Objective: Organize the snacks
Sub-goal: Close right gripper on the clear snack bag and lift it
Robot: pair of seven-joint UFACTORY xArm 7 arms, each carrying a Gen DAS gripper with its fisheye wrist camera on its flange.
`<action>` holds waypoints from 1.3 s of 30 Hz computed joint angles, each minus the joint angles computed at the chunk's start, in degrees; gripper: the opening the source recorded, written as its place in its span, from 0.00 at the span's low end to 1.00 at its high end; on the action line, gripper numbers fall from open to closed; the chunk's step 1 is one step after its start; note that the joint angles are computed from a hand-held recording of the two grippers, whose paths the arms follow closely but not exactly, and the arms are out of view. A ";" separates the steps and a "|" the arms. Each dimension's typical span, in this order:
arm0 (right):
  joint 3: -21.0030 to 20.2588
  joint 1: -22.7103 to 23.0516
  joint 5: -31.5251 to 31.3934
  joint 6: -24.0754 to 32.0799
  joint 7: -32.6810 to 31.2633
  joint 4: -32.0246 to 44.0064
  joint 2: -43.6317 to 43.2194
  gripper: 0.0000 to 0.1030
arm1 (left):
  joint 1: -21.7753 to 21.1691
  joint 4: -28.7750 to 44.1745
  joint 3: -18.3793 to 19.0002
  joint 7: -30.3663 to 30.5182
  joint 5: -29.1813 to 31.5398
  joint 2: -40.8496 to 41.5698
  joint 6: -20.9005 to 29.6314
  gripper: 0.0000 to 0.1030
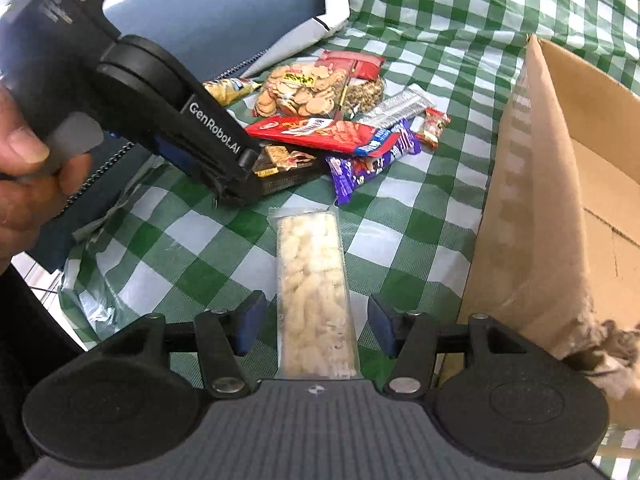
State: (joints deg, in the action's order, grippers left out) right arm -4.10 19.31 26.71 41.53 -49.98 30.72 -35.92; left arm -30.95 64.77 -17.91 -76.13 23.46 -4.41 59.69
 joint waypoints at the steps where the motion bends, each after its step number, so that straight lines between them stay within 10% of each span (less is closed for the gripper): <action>1: 0.17 -0.10 -0.12 -0.16 0.14 0.02 0.27 0.57 | -0.07 0.86 -0.21 -0.08 0.79 0.76 1.17 0.67; 37: -4.01 2.92 5.64 -4.40 -5.92 -2.02 -6.38 0.37 | -2.71 3.77 -0.10 0.16 5.21 -0.01 0.91 0.40; 39: -4.70 3.69 6.64 -5.59 -7.00 -2.51 -7.60 0.37 | -1.94 2.74 -0.55 -2.48 6.39 -1.96 -1.02 0.07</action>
